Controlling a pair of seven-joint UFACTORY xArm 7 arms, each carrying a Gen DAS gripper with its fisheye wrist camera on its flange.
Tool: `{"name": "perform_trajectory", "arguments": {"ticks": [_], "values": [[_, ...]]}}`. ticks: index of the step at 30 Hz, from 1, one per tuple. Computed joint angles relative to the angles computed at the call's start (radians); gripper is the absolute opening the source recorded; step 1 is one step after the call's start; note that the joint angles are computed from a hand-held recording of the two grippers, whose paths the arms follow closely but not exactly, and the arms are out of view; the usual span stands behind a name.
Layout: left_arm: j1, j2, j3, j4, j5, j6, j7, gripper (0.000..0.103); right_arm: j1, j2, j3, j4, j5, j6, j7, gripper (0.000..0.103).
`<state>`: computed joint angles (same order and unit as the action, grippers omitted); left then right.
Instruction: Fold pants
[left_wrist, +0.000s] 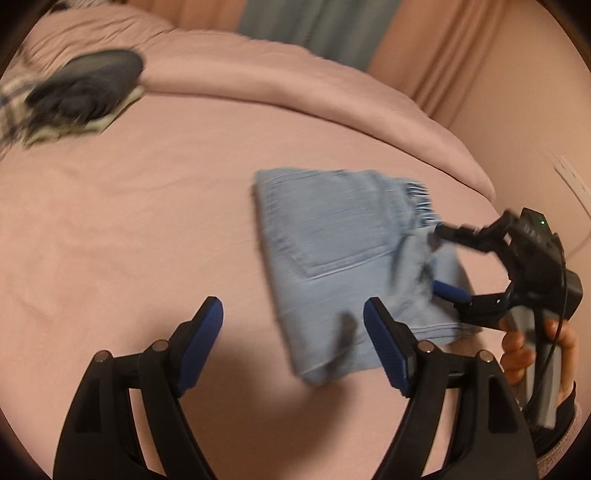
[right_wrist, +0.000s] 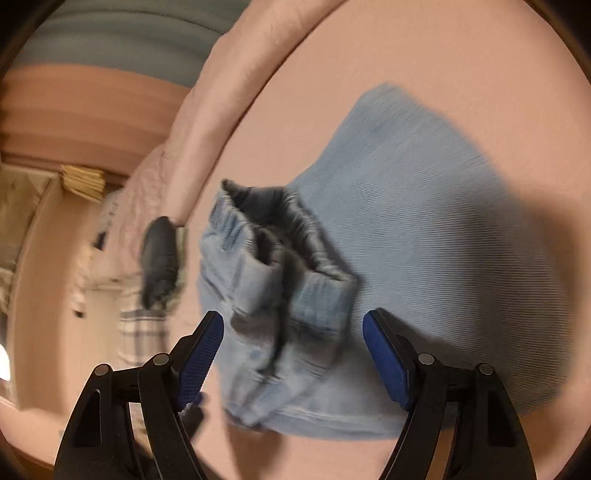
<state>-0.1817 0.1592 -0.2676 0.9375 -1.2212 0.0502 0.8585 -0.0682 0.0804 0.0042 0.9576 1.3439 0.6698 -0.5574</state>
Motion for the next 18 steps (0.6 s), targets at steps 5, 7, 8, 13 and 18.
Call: {"name": "perform_trajectory", "arguments": {"ticks": [5,7,8,13,18], "values": [[0.012,0.001,0.018,-0.005,-0.096,0.048,0.057,0.079,0.027,0.065,0.03,0.078,-0.099,-0.078,0.101,0.063],[0.0,-0.002,0.029,-0.005,-0.087,0.051,0.05,0.079,0.033,0.044,0.044,0.073,-0.109,-0.117,0.047,0.04],[-0.006,-0.002,0.034,-0.005,-0.074,0.053,0.038,0.079,0.035,0.031,0.048,0.067,-0.096,-0.127,0.019,0.037],[-0.012,-0.001,0.04,0.003,-0.034,0.074,-0.017,0.079,0.053,-0.038,0.045,0.025,-0.004,-0.19,-0.138,0.032],[-0.029,-0.012,0.036,-0.001,-0.007,0.062,-0.021,0.079,0.045,-0.148,-0.012,-0.038,0.136,-0.174,-0.279,0.032]]}}
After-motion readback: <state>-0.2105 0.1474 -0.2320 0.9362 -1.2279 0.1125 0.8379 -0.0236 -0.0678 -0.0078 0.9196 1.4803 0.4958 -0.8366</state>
